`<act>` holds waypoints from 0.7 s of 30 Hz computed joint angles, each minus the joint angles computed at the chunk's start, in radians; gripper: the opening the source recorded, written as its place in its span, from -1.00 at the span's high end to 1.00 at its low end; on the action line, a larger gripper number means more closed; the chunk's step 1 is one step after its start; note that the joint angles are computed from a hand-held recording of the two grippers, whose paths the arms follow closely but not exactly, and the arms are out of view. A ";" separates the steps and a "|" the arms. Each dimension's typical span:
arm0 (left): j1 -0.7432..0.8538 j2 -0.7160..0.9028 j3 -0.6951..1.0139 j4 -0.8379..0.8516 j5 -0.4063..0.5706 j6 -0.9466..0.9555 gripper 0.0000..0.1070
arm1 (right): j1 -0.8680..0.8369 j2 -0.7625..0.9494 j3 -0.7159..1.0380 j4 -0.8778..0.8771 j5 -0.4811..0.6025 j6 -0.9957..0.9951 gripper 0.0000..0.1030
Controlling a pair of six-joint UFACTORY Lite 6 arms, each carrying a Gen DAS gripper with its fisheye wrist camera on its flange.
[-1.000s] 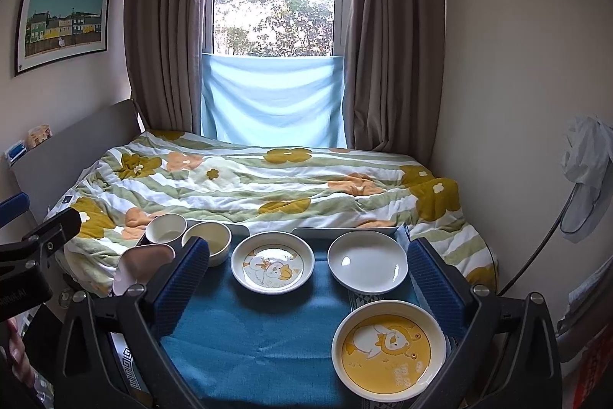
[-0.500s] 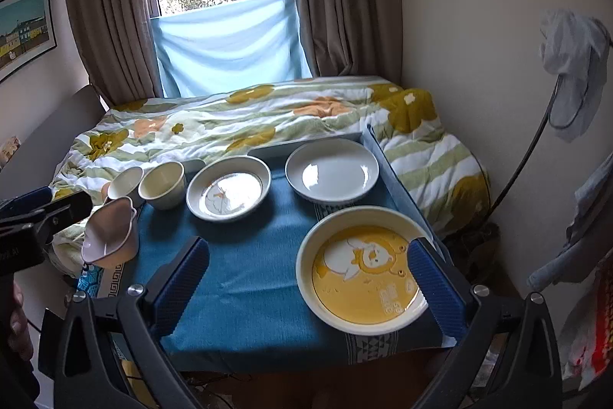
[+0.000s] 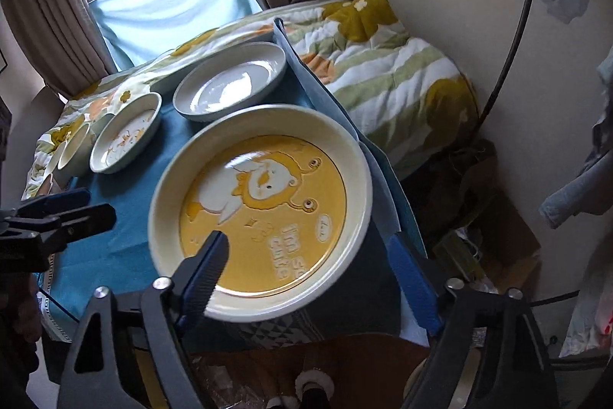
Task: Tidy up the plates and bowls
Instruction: 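Reach the right gripper to the yellow lion plate rim and close, then lift the yellow lion plate and carry it toward the table edge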
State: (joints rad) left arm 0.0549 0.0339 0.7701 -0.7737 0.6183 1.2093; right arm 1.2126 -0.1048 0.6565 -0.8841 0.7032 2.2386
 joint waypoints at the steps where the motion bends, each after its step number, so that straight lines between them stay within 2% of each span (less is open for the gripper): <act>1: -0.031 0.030 0.003 -0.007 -0.033 -0.005 -0.56 | -0.030 -0.008 -0.030 -0.017 -0.040 0.008 -0.31; 3: -0.063 0.085 0.017 -0.014 -0.063 -0.017 -0.47 | -0.069 -0.014 -0.079 -0.052 -0.095 0.036 -0.19; 7: -0.106 0.173 0.054 -0.031 -0.088 -0.028 -0.08 | -0.142 -0.018 -0.125 -0.139 -0.178 0.073 0.03; 10: -0.121 0.211 0.080 -0.021 -0.089 -0.051 0.19 | -0.210 -0.034 -0.163 -0.233 -0.257 0.111 0.33; 13: -0.140 0.239 0.106 -0.010 -0.089 -0.079 0.46 | -0.253 -0.032 -0.173 -0.296 -0.289 0.128 0.48; 15: -0.154 0.254 0.117 0.011 -0.113 -0.114 0.56 | -0.269 -0.034 -0.177 -0.310 -0.300 0.125 0.60; 18: -0.138 0.282 0.144 -0.015 -0.096 -0.110 0.65 | -0.293 -0.036 -0.187 -0.327 -0.316 0.123 0.75; 21: -0.147 0.279 0.143 -0.014 -0.109 -0.113 0.65 | -0.316 -0.032 -0.192 -0.356 -0.340 0.127 0.78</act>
State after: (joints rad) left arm -0.0918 0.3128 0.9129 -0.7876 0.5092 1.0966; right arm 0.8963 -0.1370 0.4641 -1.2400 0.3630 2.3657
